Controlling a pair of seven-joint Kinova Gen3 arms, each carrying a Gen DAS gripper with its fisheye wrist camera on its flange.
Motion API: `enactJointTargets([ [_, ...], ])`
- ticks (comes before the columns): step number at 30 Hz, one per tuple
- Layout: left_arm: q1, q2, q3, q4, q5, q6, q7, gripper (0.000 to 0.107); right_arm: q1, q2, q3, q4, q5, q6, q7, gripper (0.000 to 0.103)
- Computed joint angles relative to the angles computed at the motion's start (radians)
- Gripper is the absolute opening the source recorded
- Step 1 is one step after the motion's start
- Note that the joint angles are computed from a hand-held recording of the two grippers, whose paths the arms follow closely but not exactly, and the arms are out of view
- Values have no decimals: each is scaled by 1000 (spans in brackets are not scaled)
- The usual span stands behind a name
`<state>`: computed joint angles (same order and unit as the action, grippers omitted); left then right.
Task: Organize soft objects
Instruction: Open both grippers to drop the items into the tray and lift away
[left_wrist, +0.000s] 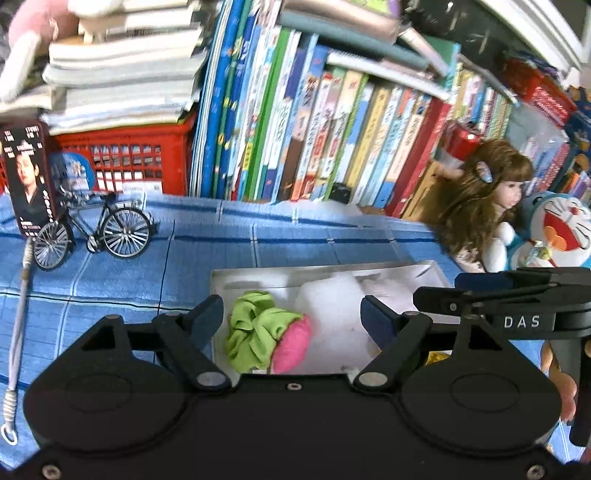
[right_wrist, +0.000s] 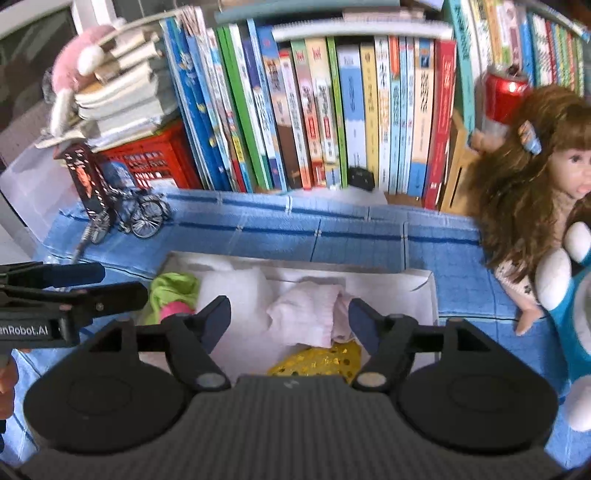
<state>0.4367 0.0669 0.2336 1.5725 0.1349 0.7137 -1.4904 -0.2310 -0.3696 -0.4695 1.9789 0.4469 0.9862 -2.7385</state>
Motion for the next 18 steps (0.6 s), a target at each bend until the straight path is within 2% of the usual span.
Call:
enactJointTargets([
  [7,16,-137,18,107,5,-58,-43,84,24,-109,-132,-1,21,72,-35,85],
  [11,25,-216,18,174,39,-92,-76,85,54,-194,-196,10,-9,87,-15,85],
  [18,77,-377,-57,309,188,-124,-238,87,98,-380,-255,24,-104,108,38,87],
])
